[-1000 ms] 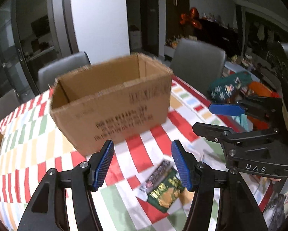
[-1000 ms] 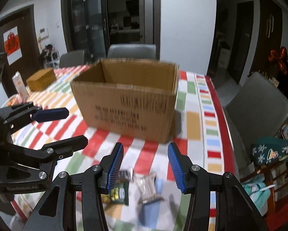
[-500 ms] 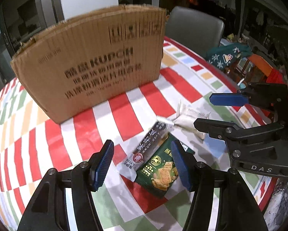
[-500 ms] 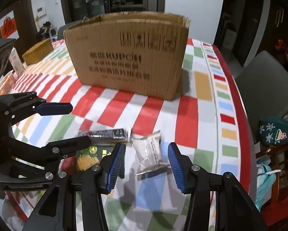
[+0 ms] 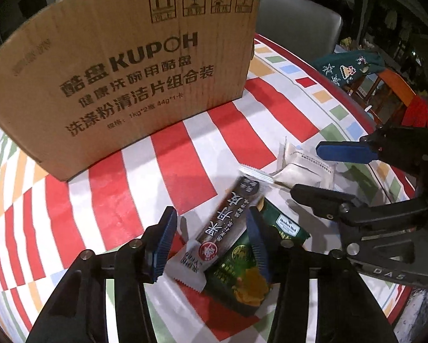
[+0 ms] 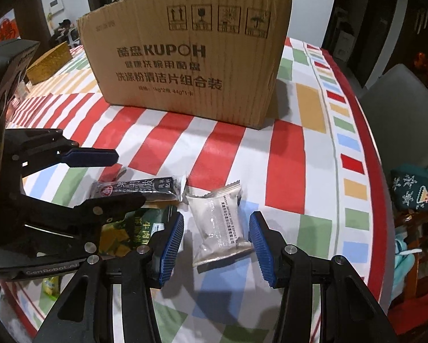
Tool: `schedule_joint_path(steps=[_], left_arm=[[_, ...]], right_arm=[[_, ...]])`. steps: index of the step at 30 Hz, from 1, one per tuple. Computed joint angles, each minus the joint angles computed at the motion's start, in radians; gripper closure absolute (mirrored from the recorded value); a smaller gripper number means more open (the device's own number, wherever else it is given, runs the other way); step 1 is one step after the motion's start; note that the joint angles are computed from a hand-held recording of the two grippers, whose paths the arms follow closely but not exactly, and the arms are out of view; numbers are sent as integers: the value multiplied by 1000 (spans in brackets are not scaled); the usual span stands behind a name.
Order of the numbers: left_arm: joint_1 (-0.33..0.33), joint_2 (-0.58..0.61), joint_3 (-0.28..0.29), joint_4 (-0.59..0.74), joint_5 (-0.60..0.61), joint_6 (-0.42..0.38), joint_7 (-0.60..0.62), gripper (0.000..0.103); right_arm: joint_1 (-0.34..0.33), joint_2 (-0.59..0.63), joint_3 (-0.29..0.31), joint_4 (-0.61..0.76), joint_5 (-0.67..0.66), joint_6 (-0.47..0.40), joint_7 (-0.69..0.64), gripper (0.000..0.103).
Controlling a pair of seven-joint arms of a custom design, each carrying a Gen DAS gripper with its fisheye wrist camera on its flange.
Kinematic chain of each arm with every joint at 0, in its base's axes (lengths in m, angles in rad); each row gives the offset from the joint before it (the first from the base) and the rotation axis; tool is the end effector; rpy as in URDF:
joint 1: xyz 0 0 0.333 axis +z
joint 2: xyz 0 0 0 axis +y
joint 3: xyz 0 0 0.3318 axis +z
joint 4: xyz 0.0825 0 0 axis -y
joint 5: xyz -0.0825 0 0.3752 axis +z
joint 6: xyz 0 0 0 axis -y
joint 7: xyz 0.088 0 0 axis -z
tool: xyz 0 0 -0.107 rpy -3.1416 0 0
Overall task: Organize snacks
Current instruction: 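Grasp the white wrapped pastry with the right tool while the left tool grasps the dark stick snack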
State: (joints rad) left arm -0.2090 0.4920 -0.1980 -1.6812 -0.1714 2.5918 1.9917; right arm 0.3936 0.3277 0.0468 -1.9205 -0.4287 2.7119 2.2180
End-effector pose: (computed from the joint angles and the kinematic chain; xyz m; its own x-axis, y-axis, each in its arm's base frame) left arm 0.6601 -0.2580 0.3849 -0.6203 -0.7826 0.0533 -0.7148 0.5359 -0.4493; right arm 0.5860 0.2897 0.3913 0.1324 -0.9911 0.0129 -0.8590 -0.1212 -0.4975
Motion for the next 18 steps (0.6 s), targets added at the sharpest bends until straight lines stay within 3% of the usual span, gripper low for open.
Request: schedule_joint_path(steps=[6, 13, 18], left_arm=[[0, 37, -5, 58, -15, -55, -8, 67], [4, 50, -14, 76, -34, -58, 3, 82], [13, 39, -20, 60, -57, -42, 10, 84]], right_arm=[[-18, 24, 7, 21, 48, -4, -13, 55], [-28, 38, 18, 26, 100, 13, -40, 71], [-14, 27, 5, 12, 87, 41, -14, 72]])
